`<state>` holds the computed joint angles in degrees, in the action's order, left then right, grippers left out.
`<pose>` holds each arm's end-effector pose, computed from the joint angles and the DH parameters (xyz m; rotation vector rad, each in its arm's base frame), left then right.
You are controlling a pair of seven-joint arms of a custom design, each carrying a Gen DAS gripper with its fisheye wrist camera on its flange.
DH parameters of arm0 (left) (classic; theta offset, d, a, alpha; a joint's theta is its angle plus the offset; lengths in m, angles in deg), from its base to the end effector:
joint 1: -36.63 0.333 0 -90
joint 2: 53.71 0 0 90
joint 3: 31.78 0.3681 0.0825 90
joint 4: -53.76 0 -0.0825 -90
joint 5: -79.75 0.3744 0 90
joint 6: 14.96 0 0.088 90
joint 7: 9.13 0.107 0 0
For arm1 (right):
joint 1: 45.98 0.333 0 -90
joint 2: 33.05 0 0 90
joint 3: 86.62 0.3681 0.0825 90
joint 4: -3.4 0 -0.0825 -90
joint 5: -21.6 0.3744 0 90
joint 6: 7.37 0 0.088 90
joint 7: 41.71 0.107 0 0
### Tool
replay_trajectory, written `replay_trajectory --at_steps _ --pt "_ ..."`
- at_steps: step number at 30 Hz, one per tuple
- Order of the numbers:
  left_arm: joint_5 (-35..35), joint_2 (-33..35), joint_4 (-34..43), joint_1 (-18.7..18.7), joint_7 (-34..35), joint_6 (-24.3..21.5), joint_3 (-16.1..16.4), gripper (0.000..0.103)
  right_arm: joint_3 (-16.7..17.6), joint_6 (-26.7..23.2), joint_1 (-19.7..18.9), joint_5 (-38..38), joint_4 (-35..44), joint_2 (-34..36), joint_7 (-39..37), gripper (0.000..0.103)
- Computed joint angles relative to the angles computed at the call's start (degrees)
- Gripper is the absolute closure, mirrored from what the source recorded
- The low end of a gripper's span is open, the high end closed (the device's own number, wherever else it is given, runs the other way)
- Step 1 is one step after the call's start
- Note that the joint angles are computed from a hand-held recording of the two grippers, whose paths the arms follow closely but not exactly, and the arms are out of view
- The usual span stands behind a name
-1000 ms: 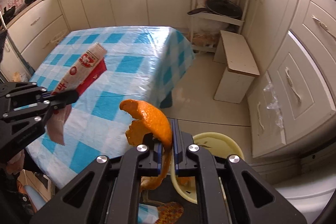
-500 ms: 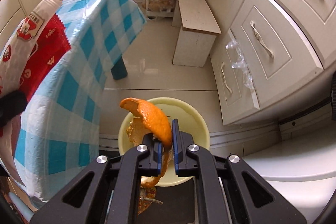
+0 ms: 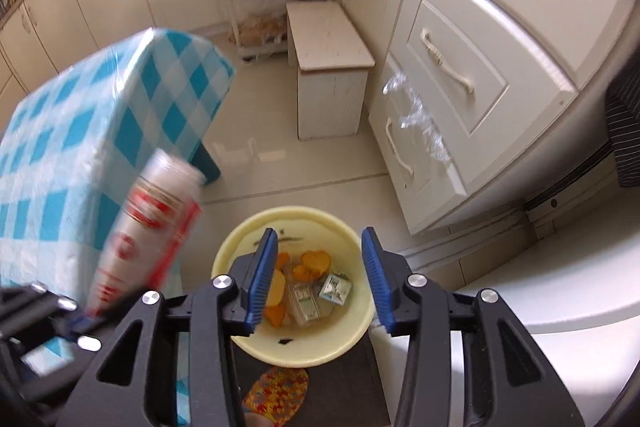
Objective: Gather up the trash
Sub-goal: 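Carry the paper bag and orange peel over the yellow bucket with both tools, then open both tools to drop the paper bag and peel into the bucket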
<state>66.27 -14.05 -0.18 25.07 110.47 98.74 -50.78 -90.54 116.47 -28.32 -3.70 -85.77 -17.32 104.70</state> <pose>0.7241 -0.3192 0.5735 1.0067 -2.8094 0.8786 0.6641 0.1513 0.5801 -1.3738 2.4585 -0.6793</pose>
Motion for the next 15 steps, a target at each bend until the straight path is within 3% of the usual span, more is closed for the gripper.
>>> replay_trajectory --at_steps 4,15 --pt "1.0 1.8 1.1 -1.3 -1.2 -1.0 0.4 0.100 -0.9 3.0 0.4 -4.2 -0.8 -1.7 4.5 0.051" --pt "5.3 11.4 11.9 -6.3 -7.4 -6.5 1.8 0.100 -0.7 8.8 -1.3 -9.6 -2.7 -4.3 13.6 0.045"
